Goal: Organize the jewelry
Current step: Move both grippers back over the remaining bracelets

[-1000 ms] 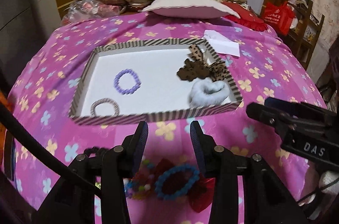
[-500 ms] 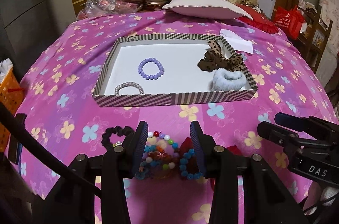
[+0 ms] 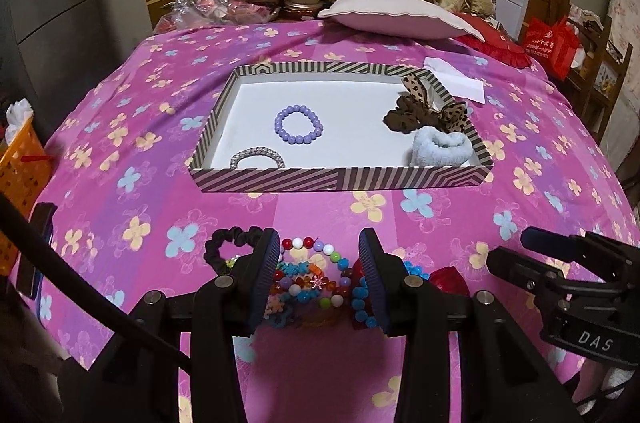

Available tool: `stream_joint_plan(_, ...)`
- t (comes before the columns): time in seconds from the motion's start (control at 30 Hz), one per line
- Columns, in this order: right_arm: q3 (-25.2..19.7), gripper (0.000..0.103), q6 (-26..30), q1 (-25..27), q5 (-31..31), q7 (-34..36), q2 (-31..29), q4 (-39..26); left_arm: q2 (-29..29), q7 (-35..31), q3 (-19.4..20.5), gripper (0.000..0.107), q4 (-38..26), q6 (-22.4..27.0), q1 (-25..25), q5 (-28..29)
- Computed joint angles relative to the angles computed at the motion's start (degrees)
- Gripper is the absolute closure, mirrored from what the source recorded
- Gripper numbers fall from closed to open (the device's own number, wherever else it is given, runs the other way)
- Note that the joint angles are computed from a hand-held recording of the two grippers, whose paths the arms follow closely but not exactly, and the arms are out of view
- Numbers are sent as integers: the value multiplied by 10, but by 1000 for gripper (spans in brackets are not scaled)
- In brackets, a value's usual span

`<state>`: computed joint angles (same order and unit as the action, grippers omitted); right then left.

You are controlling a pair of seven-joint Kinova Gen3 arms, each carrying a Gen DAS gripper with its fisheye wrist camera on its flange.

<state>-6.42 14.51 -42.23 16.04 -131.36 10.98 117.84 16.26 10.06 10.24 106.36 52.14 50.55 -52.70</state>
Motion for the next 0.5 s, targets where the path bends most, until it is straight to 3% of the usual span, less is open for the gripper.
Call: stream_joint_plan(0.5, -4, 41, 14, -6, 15, -8, 1, 5, -21, 7, 3, 55, 27, -28, -20, 17)
